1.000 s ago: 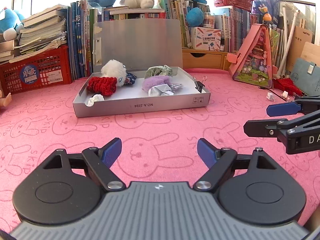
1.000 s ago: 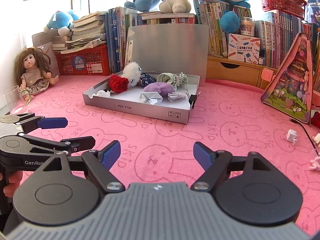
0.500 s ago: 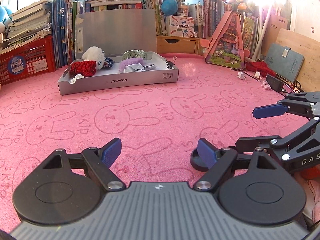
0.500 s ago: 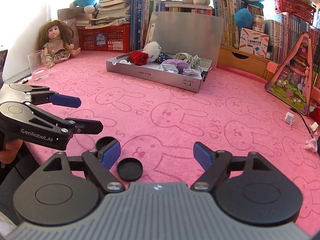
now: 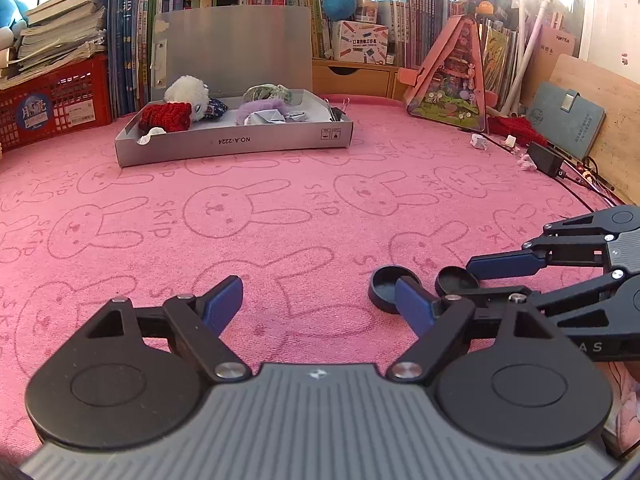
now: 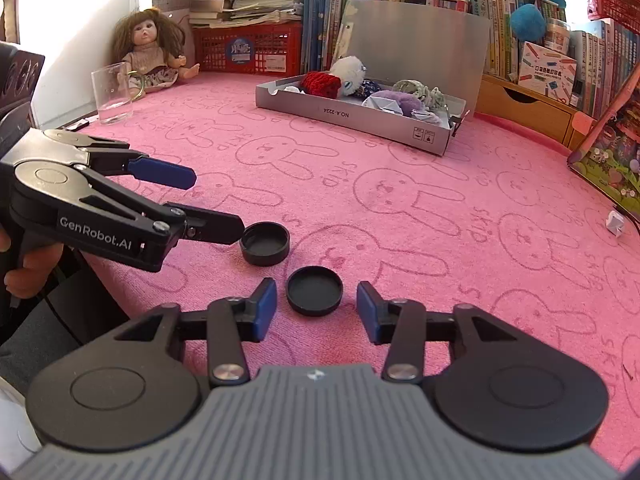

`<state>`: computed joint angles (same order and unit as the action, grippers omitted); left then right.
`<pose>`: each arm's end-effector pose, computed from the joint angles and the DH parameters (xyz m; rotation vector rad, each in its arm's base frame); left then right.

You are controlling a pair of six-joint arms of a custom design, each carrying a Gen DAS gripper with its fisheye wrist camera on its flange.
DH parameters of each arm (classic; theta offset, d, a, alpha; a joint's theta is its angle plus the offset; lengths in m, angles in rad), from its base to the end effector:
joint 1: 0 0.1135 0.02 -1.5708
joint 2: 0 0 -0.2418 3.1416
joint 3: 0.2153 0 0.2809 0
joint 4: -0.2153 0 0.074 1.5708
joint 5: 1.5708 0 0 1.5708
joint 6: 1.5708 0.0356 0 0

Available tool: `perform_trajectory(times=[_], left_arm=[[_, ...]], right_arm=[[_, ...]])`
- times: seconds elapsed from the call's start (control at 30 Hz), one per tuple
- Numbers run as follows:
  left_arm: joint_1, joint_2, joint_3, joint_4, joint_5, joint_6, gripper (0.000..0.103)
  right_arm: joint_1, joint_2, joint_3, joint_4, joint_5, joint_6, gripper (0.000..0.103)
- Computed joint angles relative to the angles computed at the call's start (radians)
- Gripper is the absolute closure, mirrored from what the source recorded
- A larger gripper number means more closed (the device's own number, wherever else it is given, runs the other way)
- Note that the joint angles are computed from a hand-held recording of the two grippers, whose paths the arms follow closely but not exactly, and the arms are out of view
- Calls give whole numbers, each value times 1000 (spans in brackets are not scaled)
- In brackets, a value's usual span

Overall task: Organize objects
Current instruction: 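Close left gripper on a black round lid while right gripper grasps another black lid, then carry both black lids over the silver box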

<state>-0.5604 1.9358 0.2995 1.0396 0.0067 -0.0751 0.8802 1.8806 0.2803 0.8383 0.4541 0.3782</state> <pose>0.2022 -0.1272 0.0000 0.5303 2.1261 -0.3696 0.1536 0.1614 -0.0055 -0.3407 2.2180 0.1453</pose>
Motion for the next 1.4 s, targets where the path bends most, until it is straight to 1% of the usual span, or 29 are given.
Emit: perform_trajectory(times=[0.1, 0.23, 0.33, 0.4, 0.53, 0.6, 0.7, 0.83, 0.93, 1.0, 1.03, 1.1, 1.13, 1.2, 1.27, 1.33, 1.4], left_arm=[[-10, 2, -3, 15, 7, -4, 17], [-46, 11, -7, 43, -11, -2, 19], [-85, 38, 9, 58, -59, -12, 27], [-113, 61, 28, 52, -100, -34, 35], [-159, 112, 41, 97, -143, -61, 36], [-179, 137, 35, 148, -164, -59, 36], [-201, 154, 30, 188, -201, -41, 36], [-194, 153, 14, 212, -162, -22, 36], [-221, 174, 29, 198, -178, -13, 36], [-230, 187, 44, 180, -182, -13, 43], [-236, 195, 49, 179, -191, -19, 44], [-243, 207, 52, 190, -211, -17, 49], [-243, 208, 53, 191, -216, -19, 52], [-236, 206, 52, 190, -214, -27, 60], [-227, 202, 51, 187, -215, -37, 65], [-216, 195, 50, 182, -206, -44, 65], [-215, 193, 50, 185, -222, -45, 65]], right_arm=[[-9, 10, 13, -17, 51, 47, 67], [-29, 16, 6, -3, 72, 101, 67], [-8, 34, 18, -17, 126, 137, 67], [6, 47, 23, -16, 155, 161, 66], [33, 78, 44, -23, 217, 207, 66], [35, 85, 50, -24, 227, 218, 66], [32, 86, 50, -22, 231, 229, 66], [27, 89, 43, -16, 237, 237, 65], [43, 93, 36, -18, 260, 253, 65], [58, 93, 34, -27, 278, 266, 65], [65, 94, 33, -30, 286, 272, 65], [79, 100, 37, -35, 298, 282, 65], [85, 105, 40, -34, 301, 284, 65], [93, 114, 47, -27, 302, 280, 65], [98, 121, 57, -21, 297, 272, 65], [100, 128, 68, -14, 290, 261, 66], [98, 134, 79, -10, 283, 253, 66]])
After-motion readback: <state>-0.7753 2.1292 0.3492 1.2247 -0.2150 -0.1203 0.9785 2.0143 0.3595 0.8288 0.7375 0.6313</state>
